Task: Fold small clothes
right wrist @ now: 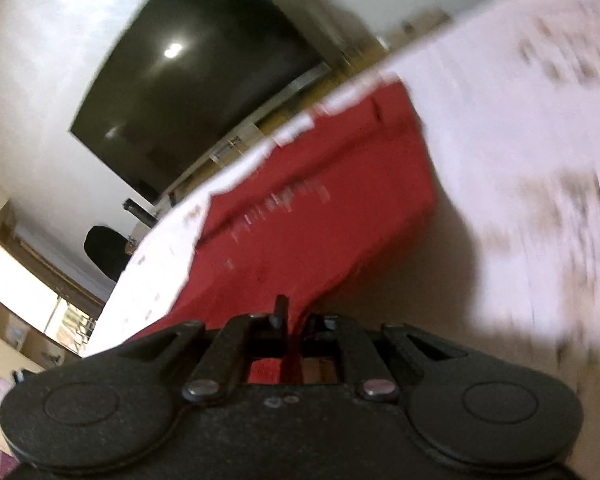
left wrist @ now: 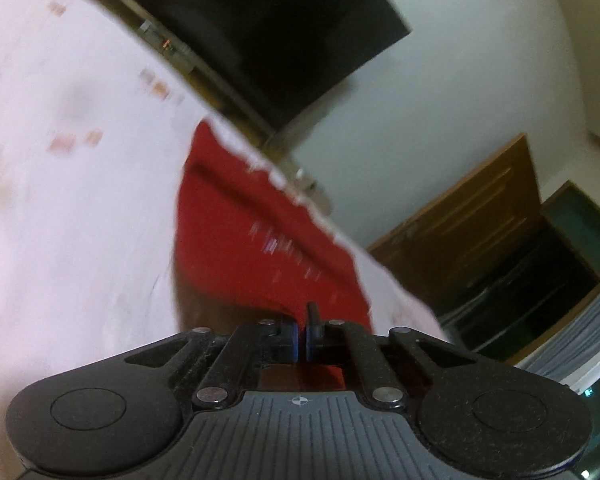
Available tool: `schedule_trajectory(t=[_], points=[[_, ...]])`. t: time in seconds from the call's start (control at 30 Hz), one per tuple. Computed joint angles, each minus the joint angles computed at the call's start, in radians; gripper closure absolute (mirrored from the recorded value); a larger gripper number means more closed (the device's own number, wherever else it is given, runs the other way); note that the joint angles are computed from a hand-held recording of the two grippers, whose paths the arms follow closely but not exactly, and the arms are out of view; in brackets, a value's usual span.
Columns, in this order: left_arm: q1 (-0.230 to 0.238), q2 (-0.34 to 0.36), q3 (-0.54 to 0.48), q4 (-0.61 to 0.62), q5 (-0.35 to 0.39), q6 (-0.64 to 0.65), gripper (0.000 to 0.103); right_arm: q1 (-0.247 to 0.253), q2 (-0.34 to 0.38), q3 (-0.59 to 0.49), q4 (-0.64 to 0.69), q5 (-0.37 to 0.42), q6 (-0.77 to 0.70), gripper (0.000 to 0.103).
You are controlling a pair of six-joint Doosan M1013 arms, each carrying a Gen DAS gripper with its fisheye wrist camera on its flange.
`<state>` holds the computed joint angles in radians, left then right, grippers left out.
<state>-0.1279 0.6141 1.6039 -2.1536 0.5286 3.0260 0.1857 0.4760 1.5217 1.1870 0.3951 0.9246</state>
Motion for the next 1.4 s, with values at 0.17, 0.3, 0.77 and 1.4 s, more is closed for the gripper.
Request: schedule_trajectory(t=[0.17, 0.3, 0.77, 1.4], points=[[0.009, 0.056, -0.148, 0.046, -0.042, -0.015, 0.100, -0.006, 0.044, -0.114, -0.036, -0.027, -0.054, 0.098], [0.009, 0.124, -0.302, 0.170, -0.098, -0.118, 0.100, -0.024, 0.101, -0.230, -0.109, -0.004, -0.029, 0.098], [0.006, 0.430, -0.925, 1.179, -0.091, -1.083, 0.100, -0.074, 0.363, -0.620, -0.282, 0.120, 0.259, 0.098], [-0.026, 0.637, -1.174, 1.697, -0.257, -1.683, 0.011, -0.092, 0.592, -0.913, -0.407, 0.120, 0.449, 0.031]])
